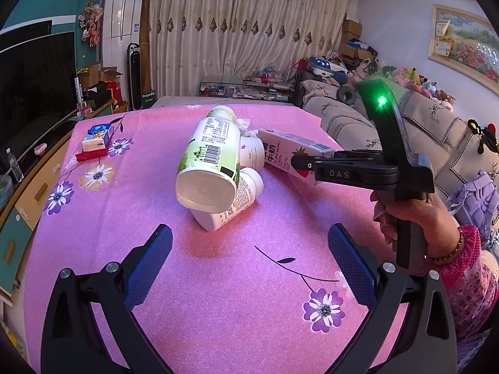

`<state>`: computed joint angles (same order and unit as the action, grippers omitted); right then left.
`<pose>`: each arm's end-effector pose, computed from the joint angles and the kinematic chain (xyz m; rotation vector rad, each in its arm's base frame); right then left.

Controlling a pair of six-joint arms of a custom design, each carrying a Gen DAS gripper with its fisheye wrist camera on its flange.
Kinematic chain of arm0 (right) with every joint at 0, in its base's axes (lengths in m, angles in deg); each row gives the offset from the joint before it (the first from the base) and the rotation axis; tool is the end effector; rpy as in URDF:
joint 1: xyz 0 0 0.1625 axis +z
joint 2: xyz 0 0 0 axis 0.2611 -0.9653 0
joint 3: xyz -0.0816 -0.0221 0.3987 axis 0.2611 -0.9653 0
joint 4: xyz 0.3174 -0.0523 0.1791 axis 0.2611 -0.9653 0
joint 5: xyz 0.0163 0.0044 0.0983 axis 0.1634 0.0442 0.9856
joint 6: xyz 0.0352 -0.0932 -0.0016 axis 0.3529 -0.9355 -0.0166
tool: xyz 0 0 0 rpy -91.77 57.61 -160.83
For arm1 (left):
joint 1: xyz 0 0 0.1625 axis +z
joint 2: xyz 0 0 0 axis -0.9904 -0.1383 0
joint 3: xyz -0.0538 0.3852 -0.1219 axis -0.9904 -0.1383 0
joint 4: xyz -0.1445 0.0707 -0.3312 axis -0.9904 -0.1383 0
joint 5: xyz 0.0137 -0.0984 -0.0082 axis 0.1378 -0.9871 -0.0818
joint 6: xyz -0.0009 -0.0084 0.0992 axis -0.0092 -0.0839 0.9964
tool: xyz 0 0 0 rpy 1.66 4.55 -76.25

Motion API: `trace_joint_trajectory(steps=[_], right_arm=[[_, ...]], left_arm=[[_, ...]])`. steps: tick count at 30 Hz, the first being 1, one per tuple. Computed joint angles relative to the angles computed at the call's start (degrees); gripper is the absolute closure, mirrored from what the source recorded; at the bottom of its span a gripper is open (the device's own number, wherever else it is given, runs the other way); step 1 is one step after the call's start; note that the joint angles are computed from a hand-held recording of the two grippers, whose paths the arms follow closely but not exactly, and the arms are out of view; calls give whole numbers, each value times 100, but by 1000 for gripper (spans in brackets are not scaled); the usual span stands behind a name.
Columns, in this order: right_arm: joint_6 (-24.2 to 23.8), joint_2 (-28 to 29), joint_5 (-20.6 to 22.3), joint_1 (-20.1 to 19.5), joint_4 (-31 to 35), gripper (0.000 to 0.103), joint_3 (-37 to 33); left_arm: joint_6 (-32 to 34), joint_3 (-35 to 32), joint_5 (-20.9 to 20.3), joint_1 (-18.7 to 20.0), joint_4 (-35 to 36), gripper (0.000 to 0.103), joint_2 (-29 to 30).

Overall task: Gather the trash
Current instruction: 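Carry the pink carton into the yellow bin and open the right gripper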

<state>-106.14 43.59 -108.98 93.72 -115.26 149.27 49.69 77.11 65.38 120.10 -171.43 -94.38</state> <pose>0.3341 -0.6368 0.1010 1.2977 -2.4903 0.4841 -0.1625 -0.4126 0.2547 0.1635 2.1715 -1.1622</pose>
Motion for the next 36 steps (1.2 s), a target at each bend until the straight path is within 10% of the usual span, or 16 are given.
trace_joint_trajectory(steps=[36], right_arm=[[336,-1404,303,-111,-521,64,1091]], left_arm=[[149,-52,-54,-25,-70,5,160]])
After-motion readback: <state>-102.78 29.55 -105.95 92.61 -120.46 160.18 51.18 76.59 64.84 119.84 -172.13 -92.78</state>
